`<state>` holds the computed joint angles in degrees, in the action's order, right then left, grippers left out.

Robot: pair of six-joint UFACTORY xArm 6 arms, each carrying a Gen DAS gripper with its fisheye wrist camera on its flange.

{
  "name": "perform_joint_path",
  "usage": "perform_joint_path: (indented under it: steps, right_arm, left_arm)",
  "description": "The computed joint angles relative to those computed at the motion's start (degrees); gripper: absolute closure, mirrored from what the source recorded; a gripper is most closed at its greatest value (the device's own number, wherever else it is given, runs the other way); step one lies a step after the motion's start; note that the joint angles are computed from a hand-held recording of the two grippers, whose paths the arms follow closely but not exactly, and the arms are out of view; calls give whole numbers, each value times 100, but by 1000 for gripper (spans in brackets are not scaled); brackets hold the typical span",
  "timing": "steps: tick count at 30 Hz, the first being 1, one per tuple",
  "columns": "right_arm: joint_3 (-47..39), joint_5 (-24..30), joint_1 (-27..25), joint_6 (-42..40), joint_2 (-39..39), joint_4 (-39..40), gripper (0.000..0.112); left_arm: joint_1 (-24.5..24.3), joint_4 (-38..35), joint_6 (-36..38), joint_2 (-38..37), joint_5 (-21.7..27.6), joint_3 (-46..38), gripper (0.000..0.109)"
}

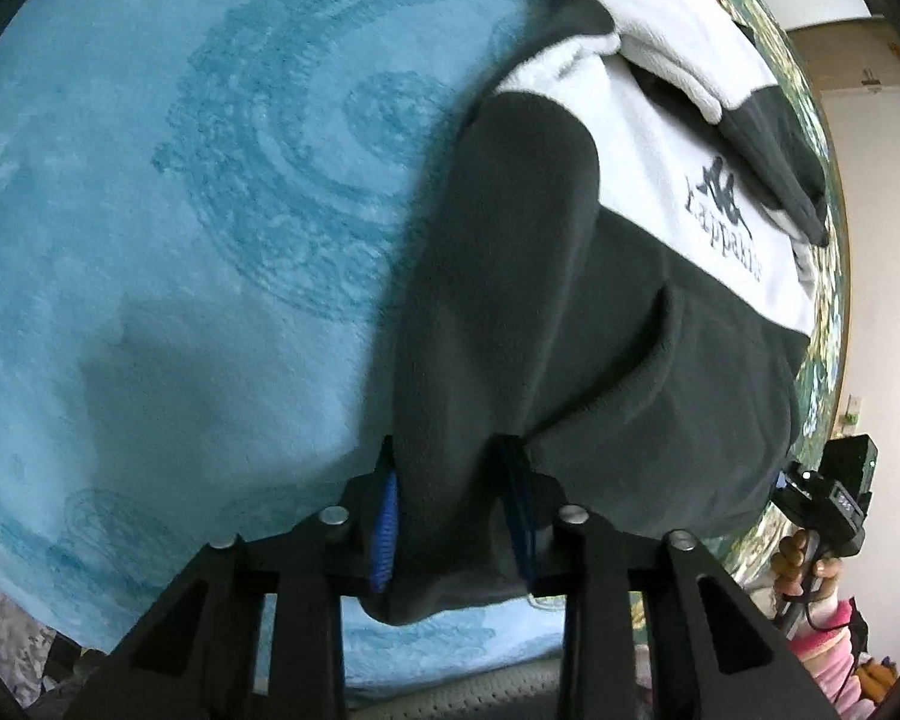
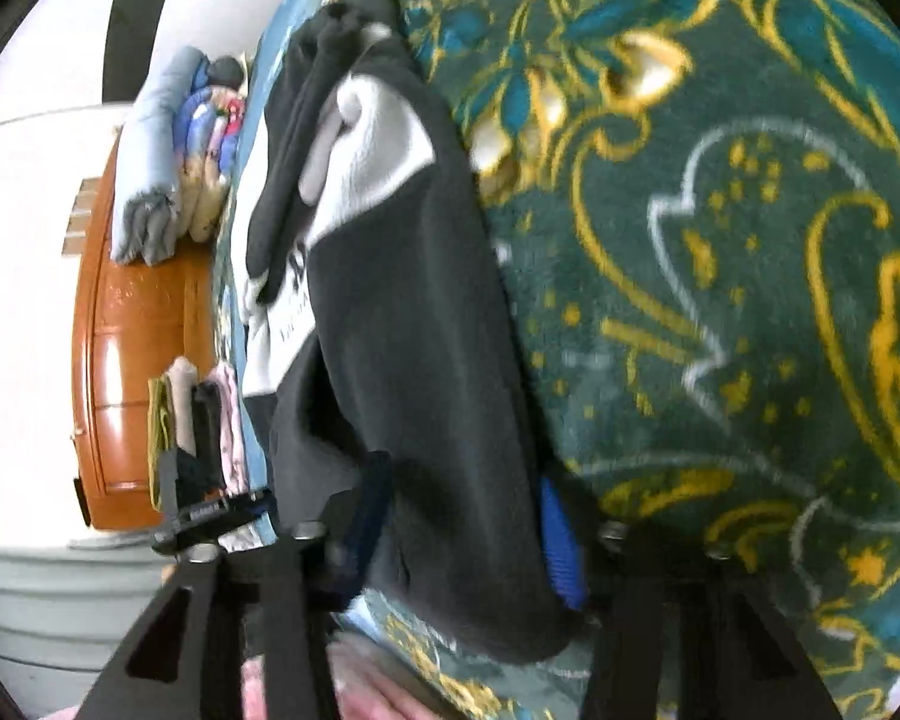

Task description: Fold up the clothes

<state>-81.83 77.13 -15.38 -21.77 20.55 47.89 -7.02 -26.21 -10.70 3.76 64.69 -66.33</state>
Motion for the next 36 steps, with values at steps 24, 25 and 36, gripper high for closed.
perform_joint_path:
  steps: [24,25,36]
  right_arm:
    - [614,629,-820,-662,-1716,1902,104]
    - [674,693,-921,-670,-1797,1912,104]
    - [-686,20,-736,261,-465,2242,104]
  left_arm:
    - [-199,-1213,-63,-1330,-345,-537,100]
    - [-184,-1295,-35,-1373,-313,-532,100]
    - [479,-2323,-643,100,-323,-1302,100]
